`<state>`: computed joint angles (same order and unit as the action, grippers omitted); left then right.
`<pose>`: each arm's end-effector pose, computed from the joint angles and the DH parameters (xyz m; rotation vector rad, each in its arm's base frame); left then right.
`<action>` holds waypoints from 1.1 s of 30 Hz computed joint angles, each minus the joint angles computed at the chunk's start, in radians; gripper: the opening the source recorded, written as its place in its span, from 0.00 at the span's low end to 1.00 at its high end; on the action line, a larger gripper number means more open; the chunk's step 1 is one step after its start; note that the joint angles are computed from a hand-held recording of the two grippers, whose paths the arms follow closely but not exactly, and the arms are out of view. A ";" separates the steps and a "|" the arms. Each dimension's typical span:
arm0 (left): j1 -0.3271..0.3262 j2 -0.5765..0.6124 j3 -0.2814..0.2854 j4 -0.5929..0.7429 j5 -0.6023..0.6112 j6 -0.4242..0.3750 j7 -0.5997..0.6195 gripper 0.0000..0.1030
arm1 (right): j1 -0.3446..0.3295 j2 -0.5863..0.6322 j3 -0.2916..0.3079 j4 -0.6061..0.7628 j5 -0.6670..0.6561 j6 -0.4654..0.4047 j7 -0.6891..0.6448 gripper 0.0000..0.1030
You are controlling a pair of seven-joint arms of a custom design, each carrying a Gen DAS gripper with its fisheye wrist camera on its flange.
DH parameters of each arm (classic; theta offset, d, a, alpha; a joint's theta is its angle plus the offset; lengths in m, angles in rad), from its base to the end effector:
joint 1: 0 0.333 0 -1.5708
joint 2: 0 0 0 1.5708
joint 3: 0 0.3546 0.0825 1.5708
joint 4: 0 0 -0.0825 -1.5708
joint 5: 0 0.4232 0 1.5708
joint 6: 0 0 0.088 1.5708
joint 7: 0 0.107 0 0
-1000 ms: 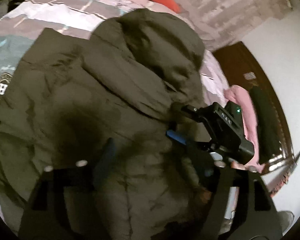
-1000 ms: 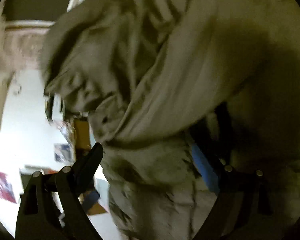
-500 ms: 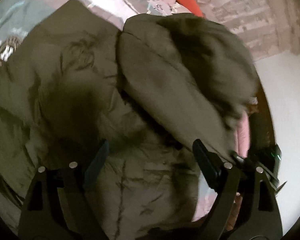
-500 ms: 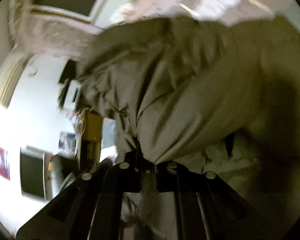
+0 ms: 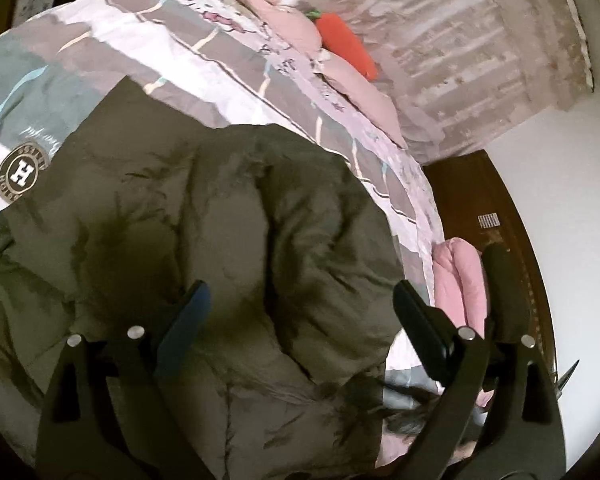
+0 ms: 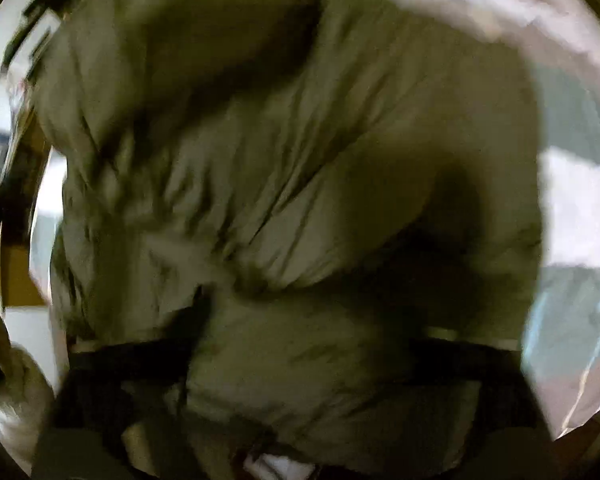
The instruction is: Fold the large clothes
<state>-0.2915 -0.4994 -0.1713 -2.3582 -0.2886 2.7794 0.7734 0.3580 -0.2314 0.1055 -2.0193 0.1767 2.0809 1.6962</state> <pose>0.4208 -0.2134 0.6433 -2.4356 1.3882 -1.3963 0.4819 0.2565 0.6092 -2.2467 1.7003 -0.0184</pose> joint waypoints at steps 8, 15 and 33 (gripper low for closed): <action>0.094 0.203 -0.127 0.270 0.287 -0.230 0.005 0.91 | 0.015 -0.081 -0.082 -0.055 0.192 0.319 0.022 0.45; 0.062 0.342 -0.117 0.310 0.433 -0.433 -0.054 0.80 | 0.051 0.119 -0.016 0.041 0.238 0.232 -0.066 0.45; 0.047 0.170 -0.124 0.176 0.540 -0.411 -0.133 0.85 | 0.049 0.154 0.036 0.132 -0.096 0.094 0.206 0.50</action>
<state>-0.2445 -0.3299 -0.2949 -2.1817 0.2514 2.3681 0.6403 0.4065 -0.0774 0.1415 -1.8872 0.0804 2.1748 1.9019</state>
